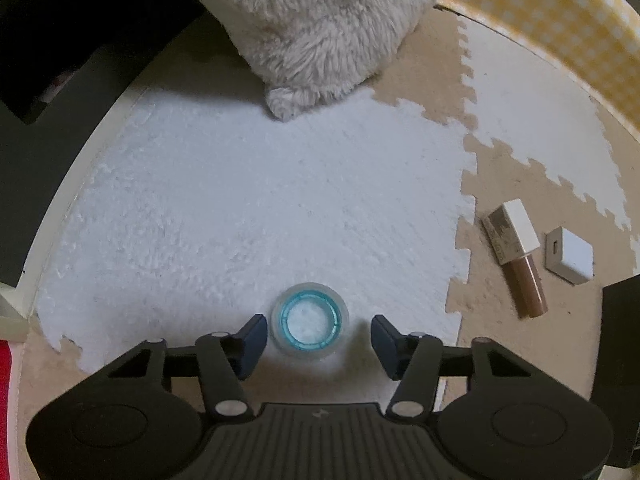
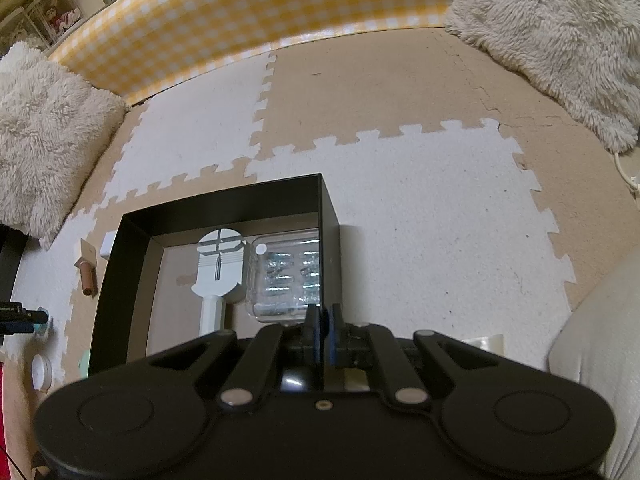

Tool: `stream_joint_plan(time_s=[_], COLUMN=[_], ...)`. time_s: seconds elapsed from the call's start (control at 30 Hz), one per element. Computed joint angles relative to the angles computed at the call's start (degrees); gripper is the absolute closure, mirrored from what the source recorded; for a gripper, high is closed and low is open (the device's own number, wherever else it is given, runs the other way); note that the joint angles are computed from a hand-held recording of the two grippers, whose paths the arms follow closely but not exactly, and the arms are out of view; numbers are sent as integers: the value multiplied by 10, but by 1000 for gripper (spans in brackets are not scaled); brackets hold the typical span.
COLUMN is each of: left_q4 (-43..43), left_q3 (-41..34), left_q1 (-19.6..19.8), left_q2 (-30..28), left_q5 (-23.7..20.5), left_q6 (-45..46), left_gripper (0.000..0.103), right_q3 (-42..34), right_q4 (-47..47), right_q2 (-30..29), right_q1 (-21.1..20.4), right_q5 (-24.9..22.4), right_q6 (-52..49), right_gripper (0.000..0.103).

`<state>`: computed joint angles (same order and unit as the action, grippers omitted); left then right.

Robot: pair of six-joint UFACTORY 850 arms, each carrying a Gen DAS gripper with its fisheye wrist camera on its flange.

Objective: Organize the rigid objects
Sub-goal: 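Move the left tool to the clear tape roll and grasp it, then lift the tape roll with the left tool and carry it over the box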

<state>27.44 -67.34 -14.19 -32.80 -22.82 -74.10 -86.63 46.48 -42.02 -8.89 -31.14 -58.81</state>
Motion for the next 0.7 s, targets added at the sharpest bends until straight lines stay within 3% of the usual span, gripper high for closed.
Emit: stream_joint_plan(time_s=[0.13,0.4,0.57,0.7], left_q4=[10,50,136,252], left_q3=[-5,3,5,4], left_q1=[0,-1,-12,-27], left_q2=[-5,4,19,33], left_q5=[-10,3,36,78], left_q6=[-8,-50,-123,-217], left_gripper=[59,59,59,59], right_q3=[0,2,2,2], right_q4=[0,1,1,0], right_q2=[0,1,2,2], right_q1=[0,1,1,1], right_q5=[0,0,0,1], right_q6=[0,1,1,1], right_gripper=[98,98,98,98])
